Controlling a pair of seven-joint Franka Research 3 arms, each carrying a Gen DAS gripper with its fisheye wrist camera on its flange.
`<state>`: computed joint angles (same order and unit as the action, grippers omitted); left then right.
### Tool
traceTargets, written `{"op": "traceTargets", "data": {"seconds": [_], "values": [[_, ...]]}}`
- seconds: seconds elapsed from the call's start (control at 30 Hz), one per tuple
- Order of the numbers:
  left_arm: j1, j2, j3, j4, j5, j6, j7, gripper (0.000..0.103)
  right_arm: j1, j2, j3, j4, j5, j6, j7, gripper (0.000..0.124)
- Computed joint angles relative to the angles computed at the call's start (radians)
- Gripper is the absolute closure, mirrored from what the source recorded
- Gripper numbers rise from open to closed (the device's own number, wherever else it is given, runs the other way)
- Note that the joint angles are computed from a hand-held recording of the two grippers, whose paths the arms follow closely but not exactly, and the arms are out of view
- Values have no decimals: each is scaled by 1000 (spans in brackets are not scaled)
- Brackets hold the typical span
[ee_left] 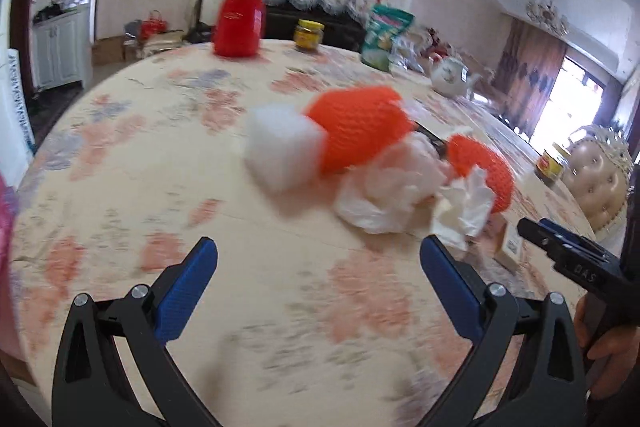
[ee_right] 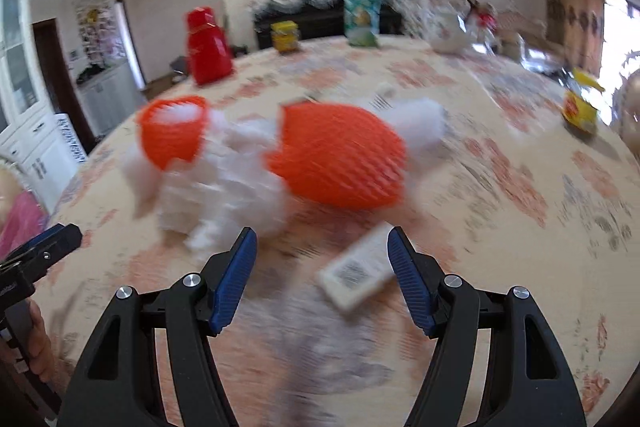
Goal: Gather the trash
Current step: 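Move both open grippers back over the table trash, then grasp a white tissue with the left gripper while the right grasps the small QR-code box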
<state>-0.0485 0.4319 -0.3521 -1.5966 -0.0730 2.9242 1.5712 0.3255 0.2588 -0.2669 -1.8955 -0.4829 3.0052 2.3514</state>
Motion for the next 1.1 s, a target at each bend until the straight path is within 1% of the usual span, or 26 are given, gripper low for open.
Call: {"op": "traceTargets", "data": {"seconds": [0.03, 0.07, 0.1, 0.13, 0.23, 0.3, 0.33, 0.4, 0.43, 0.47, 0.5, 0.57, 0.63, 0.7, 0.77, 0.83, 0.9, 0.97, 1.0, 1.1], "values": [[-4, 4, 0, 4, 6, -3, 3, 5, -33, 1, 31, -5, 54, -21, -36, 59], [-26, 20, 9, 26, 26, -13, 0, 5, -48, 2, 46, -6, 85, -39, -55, 59], [-30, 26, 5, 33, 31, -20, 7, 5, -82, 7, 85, -2, 154, -65, -102, 59], [-41, 36, 8, 47, 41, -29, 7, 5, -99, 10, 104, -2, 200, -70, -124, 59], [-41, 52, -10, 72, 34, -62, 32, 5, -100, 27, 111, 23, 253, -105, -152, 59], [-53, 55, -1, 79, 38, -62, 31, 5, -99, 48, 116, 57, 272, -136, -177, 59], [-56, 57, 1, 83, 39, -63, 32, 5, -90, 56, 110, 72, 268, -151, -179, 59], [-64, 62, 10, 94, 45, -69, 27, 5, -52, 86, 74, 131, 213, -243, -145, 59], [-64, 66, 8, 103, 44, -76, 30, 5, -47, 89, 71, 139, 201, -264, -133, 59], [-62, 69, 2, 107, 39, -81, 36, 5, -51, 91, 74, 143, 197, -277, -128, 59], [-63, 74, -1, 115, 37, -87, 41, 5, -52, 87, 74, 139, 186, -276, -124, 64], [-70, 80, 1, 129, 40, -98, 49, 5, -43, 77, 63, 131, 137, -300, -105, 68], [-83, 97, 3, 160, 48, -120, 61, 6, -64, 57, 78, 99, 140, -271, -110, 84], [-101, 122, 3, 201, 56, -141, 75, 6, -78, 37, 83, 68, 139, -245, -104, 84], [-133, 154, 15, 254, 75, -157, 75, 6, -84, 13, 77, 28, 126, -197, -79, 84], [-159, 195, 20, 322, 87, -189, 78, 6, -85, -2, 68, 5, 103, -168, -51, 85], [-180, 234, 22, 386, 91, -221, 81, 11, -98, -14, 72, -18, 106, -127, -49, 85], [-210, 281, 33, 466, 98, -262, 74, 20, -106, -18, 76, -26, 114, -103, -56, 85], [-226, 304, 43, 505, 103, -282, 65, 22, -111, -18, 80, -28, 123, -93, -66, 85], [-266, 385, 62, 646, 113, -372, 49, 36, -119, -23, 87, -41, 153, -64, -91, 85]]}}
